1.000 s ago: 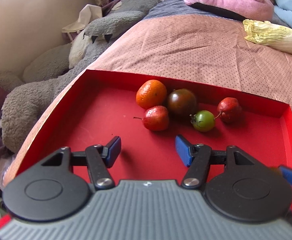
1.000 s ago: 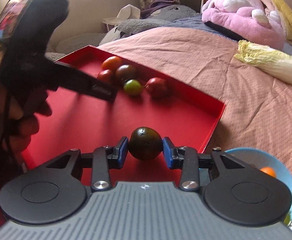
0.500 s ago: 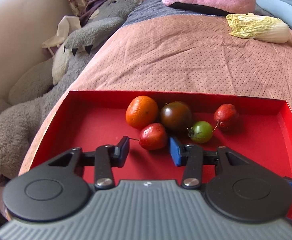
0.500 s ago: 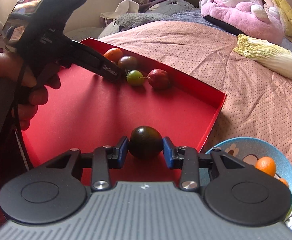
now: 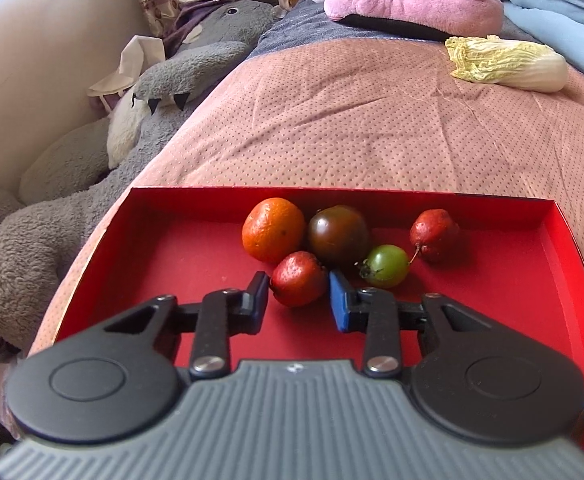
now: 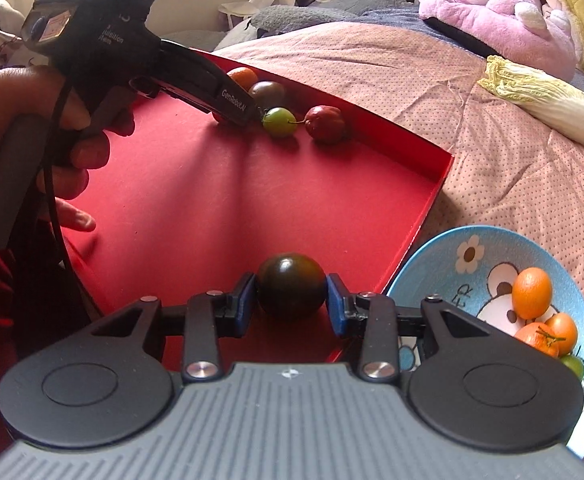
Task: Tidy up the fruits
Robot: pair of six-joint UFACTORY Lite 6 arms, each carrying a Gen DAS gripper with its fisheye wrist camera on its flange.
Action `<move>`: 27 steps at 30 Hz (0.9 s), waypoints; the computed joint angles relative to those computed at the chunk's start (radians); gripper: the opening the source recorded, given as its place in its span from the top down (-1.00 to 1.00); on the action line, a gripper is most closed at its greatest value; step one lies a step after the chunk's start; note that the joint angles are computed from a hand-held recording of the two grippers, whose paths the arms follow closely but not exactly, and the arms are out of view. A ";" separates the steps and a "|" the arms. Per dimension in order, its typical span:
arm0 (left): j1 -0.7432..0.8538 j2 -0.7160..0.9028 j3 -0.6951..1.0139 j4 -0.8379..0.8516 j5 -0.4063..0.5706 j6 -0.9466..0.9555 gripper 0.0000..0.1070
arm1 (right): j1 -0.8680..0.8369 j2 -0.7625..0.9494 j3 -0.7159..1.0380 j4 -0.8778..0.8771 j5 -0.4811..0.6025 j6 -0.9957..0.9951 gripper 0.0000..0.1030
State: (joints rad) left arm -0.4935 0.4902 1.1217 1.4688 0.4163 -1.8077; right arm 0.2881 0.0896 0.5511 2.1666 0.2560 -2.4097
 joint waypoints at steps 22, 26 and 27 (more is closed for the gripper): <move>-0.040 -0.277 -0.261 0.320 -0.044 -0.465 0.34 | -0.081 -0.263 -0.144 -0.297 0.111 0.396 0.17; -0.077 -0.266 -0.257 0.268 -0.001 -0.416 0.34 | -0.100 -0.283 -0.150 -0.335 0.108 0.425 0.17; -0.081 -0.267 -0.258 0.268 0.003 -0.418 0.34 | -0.102 -0.289 -0.154 -0.337 0.105 0.426 0.17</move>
